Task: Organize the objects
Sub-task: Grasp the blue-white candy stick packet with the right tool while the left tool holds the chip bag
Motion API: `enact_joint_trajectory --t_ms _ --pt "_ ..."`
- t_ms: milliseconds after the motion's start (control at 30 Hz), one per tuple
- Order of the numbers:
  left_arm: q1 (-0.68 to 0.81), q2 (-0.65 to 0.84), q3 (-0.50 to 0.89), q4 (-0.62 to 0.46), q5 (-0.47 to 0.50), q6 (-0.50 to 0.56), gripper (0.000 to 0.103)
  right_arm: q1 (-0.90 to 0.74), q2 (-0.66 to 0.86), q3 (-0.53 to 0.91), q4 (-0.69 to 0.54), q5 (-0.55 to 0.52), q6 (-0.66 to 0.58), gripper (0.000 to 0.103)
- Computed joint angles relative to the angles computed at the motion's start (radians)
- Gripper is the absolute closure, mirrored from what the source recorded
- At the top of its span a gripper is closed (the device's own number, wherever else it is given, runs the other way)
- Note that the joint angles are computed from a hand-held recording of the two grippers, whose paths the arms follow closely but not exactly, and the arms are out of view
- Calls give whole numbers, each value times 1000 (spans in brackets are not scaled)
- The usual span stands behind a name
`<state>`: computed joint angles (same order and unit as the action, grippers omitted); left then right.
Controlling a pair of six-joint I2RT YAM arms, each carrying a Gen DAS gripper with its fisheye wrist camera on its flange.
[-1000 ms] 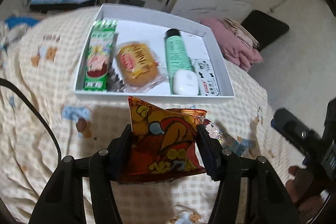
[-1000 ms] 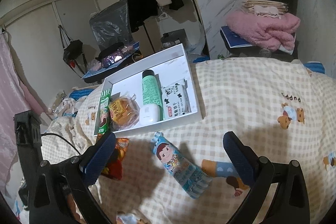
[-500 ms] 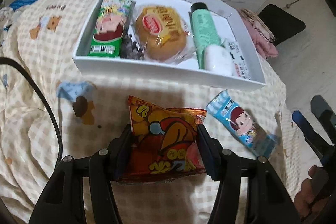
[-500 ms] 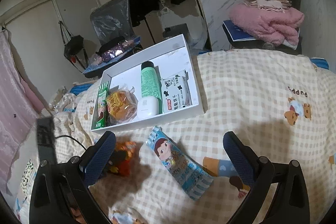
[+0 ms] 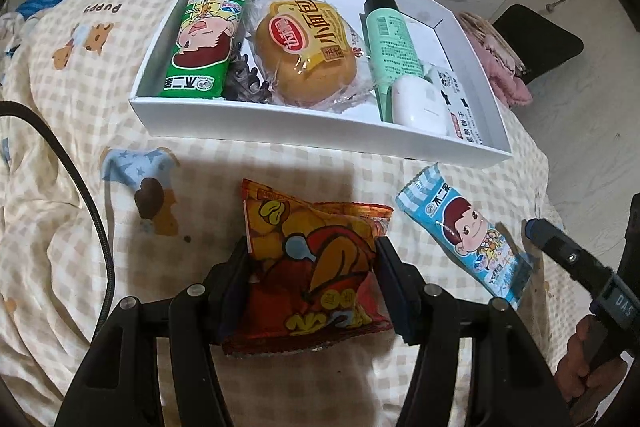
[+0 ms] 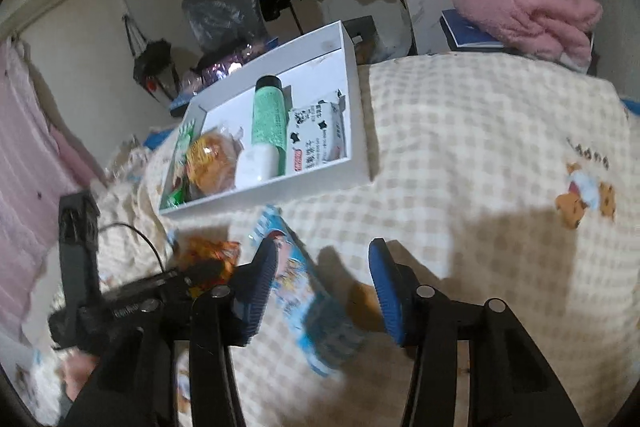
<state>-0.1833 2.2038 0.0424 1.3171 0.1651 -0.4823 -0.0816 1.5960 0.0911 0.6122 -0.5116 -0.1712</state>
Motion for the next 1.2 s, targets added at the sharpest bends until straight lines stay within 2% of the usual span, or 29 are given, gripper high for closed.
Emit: enact_joint_trajectory --t_ms 100,167,300,400,433,533,633,667,700,800,867,1067,1200 --pt "-4 5 2 2 -6 1 40 44 50 -2 48 30 -12 52" --pt "0 14 0 13 -2 5 40 113 94 -22 140 70 -6 52" --pt "2 16 0 13 0 8 40 316 224 -69 388 259 11 52" --pt "1 17 1 15 -1 6 40 420 334 -80 538 363 17 52" --pt "1 18 0 15 -1 7 40 456 358 -76 557 415 23 52" --pt "2 19 0 17 -1 9 40 501 410 -63 573 467 -1 52" --pt "3 20 0 17 1 8 40 575 458 -58 611 577 -9 52" --pt "2 20 0 18 0 8 40 597 472 -55 617 603 -11 56" --pt "2 20 0 18 0 8 40 611 486 -55 626 612 -20 64" --pt "2 19 0 16 0 7 40 605 467 -58 608 584 -7 72" --pt "-3 17 7 7 -3 3 40 567 407 -66 557 519 -2 77" --pt "-4 21 7 14 -4 1 40 363 192 -55 330 251 66 77" --pt "14 55 -15 90 13 -13 41 219 174 -21 248 56 97 77"
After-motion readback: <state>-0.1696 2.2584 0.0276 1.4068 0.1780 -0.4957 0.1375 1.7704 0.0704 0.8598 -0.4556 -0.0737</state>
